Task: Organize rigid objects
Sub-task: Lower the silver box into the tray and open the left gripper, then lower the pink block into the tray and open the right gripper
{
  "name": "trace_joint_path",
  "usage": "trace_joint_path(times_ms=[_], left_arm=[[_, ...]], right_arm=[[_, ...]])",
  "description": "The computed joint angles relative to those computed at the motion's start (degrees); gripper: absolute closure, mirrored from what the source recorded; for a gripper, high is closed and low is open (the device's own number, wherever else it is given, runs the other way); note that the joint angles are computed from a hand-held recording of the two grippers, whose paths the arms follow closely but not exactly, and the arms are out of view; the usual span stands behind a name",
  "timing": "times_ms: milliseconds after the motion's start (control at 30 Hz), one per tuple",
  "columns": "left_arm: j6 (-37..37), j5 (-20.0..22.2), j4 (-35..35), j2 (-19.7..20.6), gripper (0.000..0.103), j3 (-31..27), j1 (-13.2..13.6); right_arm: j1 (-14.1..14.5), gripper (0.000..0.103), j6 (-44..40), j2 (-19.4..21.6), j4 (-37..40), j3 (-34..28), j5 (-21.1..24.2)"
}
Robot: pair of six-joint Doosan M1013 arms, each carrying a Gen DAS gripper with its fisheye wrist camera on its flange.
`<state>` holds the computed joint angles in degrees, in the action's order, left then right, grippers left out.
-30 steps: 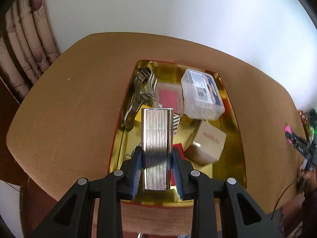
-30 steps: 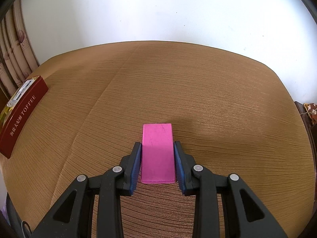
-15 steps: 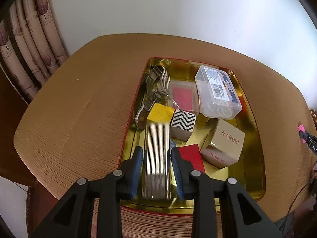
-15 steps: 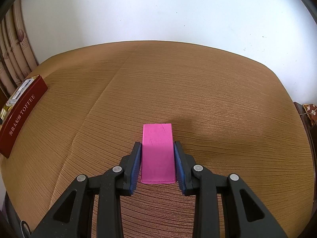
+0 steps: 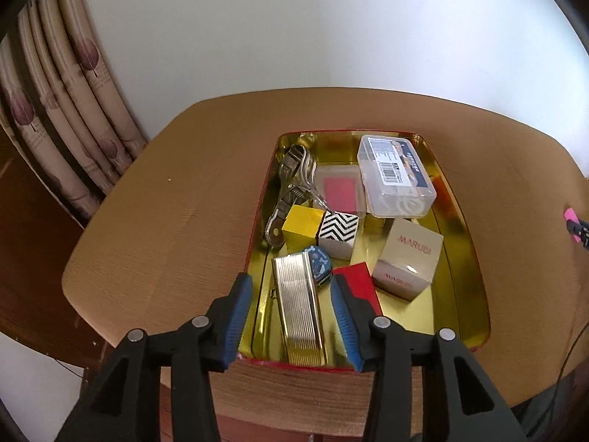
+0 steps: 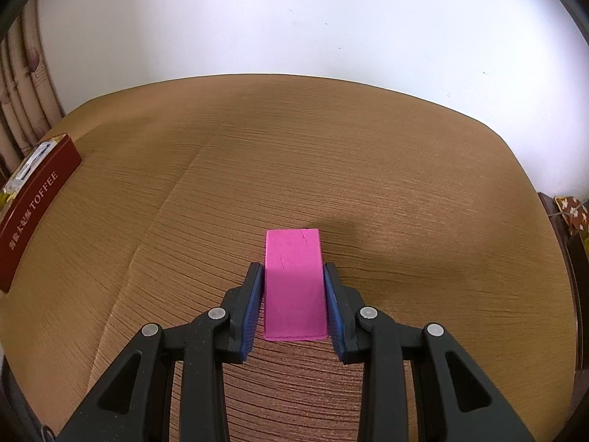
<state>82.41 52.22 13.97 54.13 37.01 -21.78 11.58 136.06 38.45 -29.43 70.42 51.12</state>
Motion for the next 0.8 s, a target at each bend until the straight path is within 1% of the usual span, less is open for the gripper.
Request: trace_joint_path(times_ms=[133, 233, 300, 400, 467, 533, 600, 667, 733, 767, 800], left_arm=[[-0.69, -1.85, 0.28, -2.21, 0.055, 3.91, -0.11], [-1.19, -2.47, 0.17, -3.39, 0.054, 6.04, -0.05], [-1.28, -2.37, 0.23, -3.23, 0.054, 5.93, 0.1], [-1.78, -2.69, 0.34, -3.91, 0.054, 7.2, 0.2], [-2.14, -2.76, 0.36, -3.99, 0.054, 7.42, 0.31], [-2.36, -2.62, 0.0, -4.02, 0.054, 7.45, 0.45], [-2.59, -2.51, -0.34, -4.07, 0.054, 7.53, 0.61], [-2.61, -2.18, -0.73, -3.92, 0.054, 7.25, 0.73], [-2.74, -2.05, -0.87, -3.89, 0.054, 7.22, 0.85], [-2.95, -1.78, -0.69, -3.8, 0.054, 7.04, 0.9], [-3.12, -1.64, -0.62, -3.75, 0.054, 6.94, 0.97]], right_arm=[[0.0, 0.074, 0.59, 1.16, 1.35, -2.42, 2.92], [-0.52, 0.074, 1.83, 1.39, 3.89, -3.31, 3.22], [-0.8, 0.075, 2.46, 1.37, 6.18, -3.72, 2.97], [-0.89, 0.075, 2.9, 1.41, 9.99, -4.36, 1.88], [-0.73, 0.075, 2.04, 1.27, 13.71, -4.7, -1.17], [0.11, 0.075, -0.26, 1.65, 16.95, -6.4, -3.65], [1.03, 0.075, -3.96, 2.57, 20.86, -9.14, -5.37], [2.27, 0.075, -9.14, 4.48, 24.69, -13.77, -5.29], [3.59, 0.075, -15.51, 7.16, 29.65, -19.67, -4.43], [4.11, 0.075, -18.07, 8.59, 31.56, -22.61, -3.53], [4.73, 0.075, -21.15, 10.74, 33.91, -26.79, -1.78]])
